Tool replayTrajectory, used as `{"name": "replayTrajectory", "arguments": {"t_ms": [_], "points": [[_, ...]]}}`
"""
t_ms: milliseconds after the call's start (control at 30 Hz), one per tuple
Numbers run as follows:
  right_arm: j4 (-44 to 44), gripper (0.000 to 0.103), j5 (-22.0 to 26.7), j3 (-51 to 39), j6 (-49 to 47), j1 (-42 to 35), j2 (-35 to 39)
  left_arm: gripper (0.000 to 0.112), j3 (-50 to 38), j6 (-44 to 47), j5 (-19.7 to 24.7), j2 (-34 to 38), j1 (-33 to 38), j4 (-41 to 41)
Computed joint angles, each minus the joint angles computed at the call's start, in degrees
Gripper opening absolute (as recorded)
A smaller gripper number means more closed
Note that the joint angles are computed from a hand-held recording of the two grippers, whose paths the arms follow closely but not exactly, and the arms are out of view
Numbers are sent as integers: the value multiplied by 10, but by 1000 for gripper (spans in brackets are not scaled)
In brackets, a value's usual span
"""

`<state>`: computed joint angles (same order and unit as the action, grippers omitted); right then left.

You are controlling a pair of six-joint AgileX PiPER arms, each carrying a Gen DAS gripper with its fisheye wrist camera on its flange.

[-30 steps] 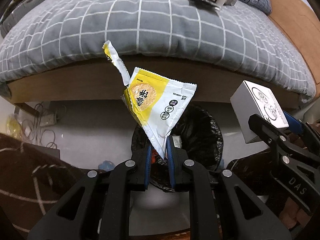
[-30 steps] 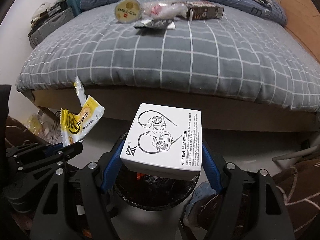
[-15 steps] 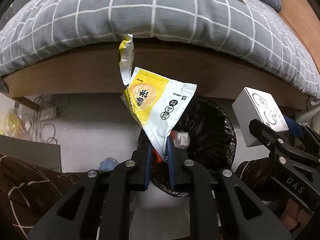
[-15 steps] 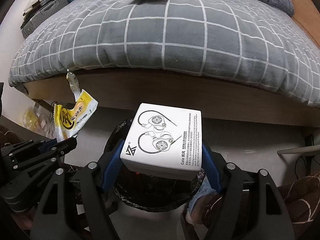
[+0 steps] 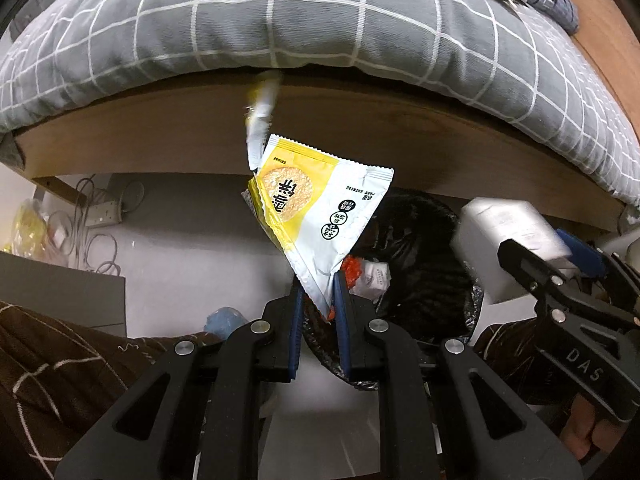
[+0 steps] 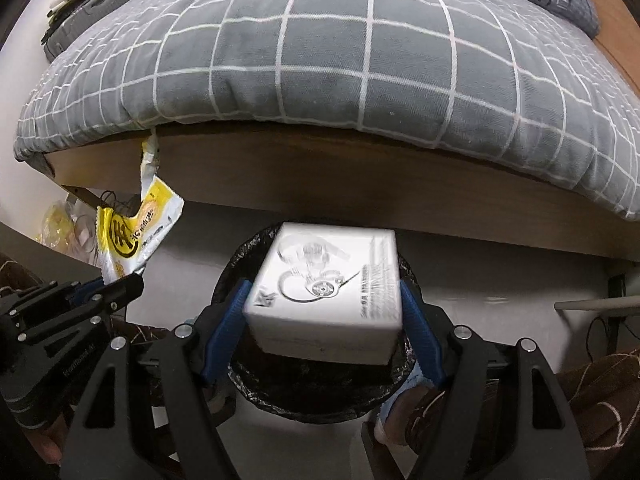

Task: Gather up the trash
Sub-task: 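Open the right tool to drop the white box while the left tool releases the yellow packet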

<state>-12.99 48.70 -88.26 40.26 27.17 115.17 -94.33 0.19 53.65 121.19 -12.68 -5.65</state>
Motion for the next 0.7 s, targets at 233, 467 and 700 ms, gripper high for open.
{"name": "replayTrajectory", "arguments": {"t_ms": [233, 467, 700], "points": [[-32, 90, 4, 12, 14, 1, -16, 14, -1, -1, 0, -2, -8, 2], [-56, 94, -26, 80, 45, -28, -70, 14, -21, -7, 16, 3, -43, 2], [-68, 95, -46, 145, 63, -64, -120, 14, -50, -19, 31, 16, -82, 4]]}}
